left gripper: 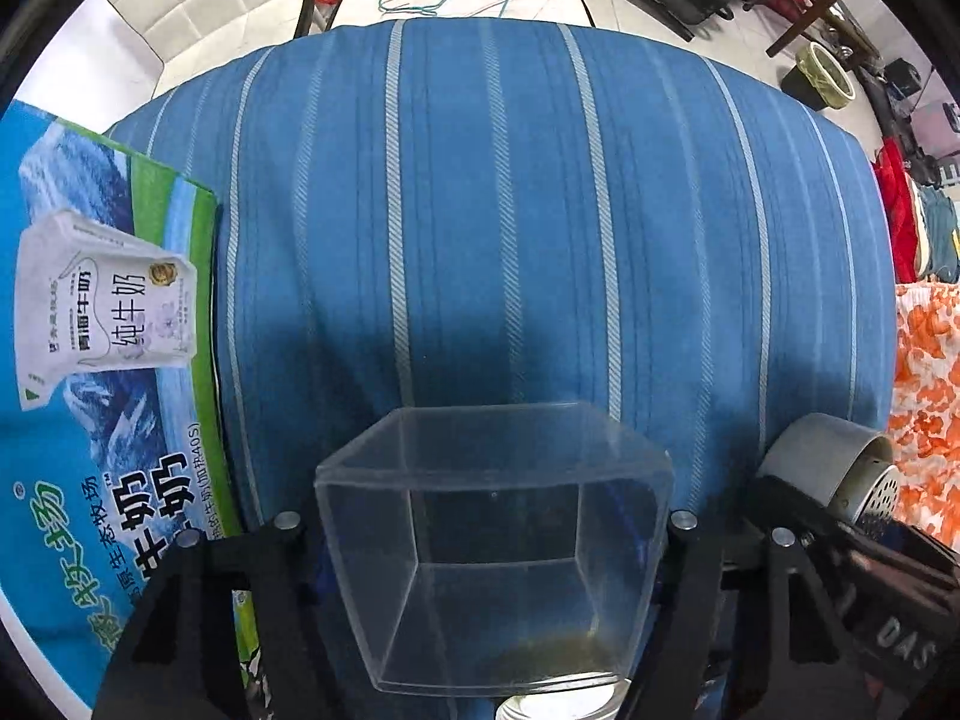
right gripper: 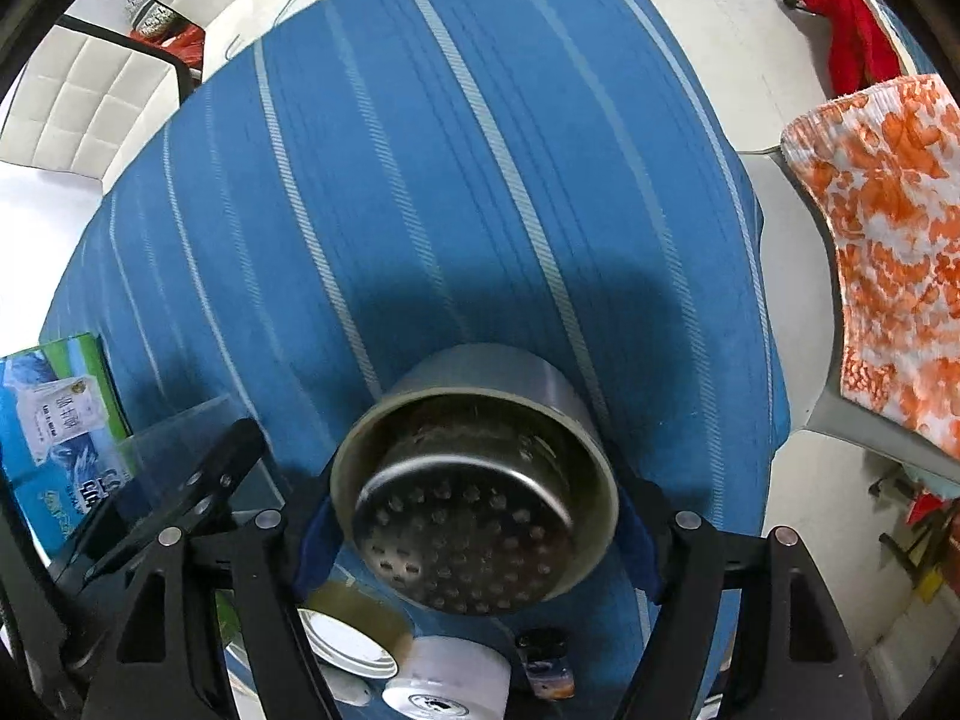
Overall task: Organize rigid objects
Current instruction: 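Carry the clear box and metal tin over the blue carton with both tools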
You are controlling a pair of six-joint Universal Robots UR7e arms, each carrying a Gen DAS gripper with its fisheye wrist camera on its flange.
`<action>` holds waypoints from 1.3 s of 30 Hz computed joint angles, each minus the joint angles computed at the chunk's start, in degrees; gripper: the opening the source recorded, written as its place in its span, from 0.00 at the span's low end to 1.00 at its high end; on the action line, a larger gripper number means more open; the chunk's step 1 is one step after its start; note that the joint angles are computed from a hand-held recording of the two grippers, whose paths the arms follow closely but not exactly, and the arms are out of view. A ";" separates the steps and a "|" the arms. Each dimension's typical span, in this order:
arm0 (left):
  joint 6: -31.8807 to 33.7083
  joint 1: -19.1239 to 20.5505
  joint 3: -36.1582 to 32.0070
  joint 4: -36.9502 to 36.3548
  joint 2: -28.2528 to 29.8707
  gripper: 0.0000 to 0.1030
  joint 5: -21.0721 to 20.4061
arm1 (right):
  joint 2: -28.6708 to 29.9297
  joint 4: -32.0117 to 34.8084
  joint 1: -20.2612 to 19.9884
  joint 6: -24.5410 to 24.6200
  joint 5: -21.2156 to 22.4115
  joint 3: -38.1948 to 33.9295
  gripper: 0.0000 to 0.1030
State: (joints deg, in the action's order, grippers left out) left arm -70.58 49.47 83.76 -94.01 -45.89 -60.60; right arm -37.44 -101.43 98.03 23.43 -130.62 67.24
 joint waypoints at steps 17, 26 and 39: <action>-0.82 -4.37 3.48 0.70 -3.81 0.59 3.73 | -7.38 -12.58 2.62 -9.75 -4.40 11.60 0.71; -1.67 -9.09 6.65 0.78 -8.62 0.59 5.69 | -13.10 -19.09 6.46 -14.38 -4.05 17.53 0.71; -7.21 -15.86 7.71 10.55 -18.60 0.59 12.16 | -14.62 -19.30 17.30 -12.30 -1.33 18.75 0.71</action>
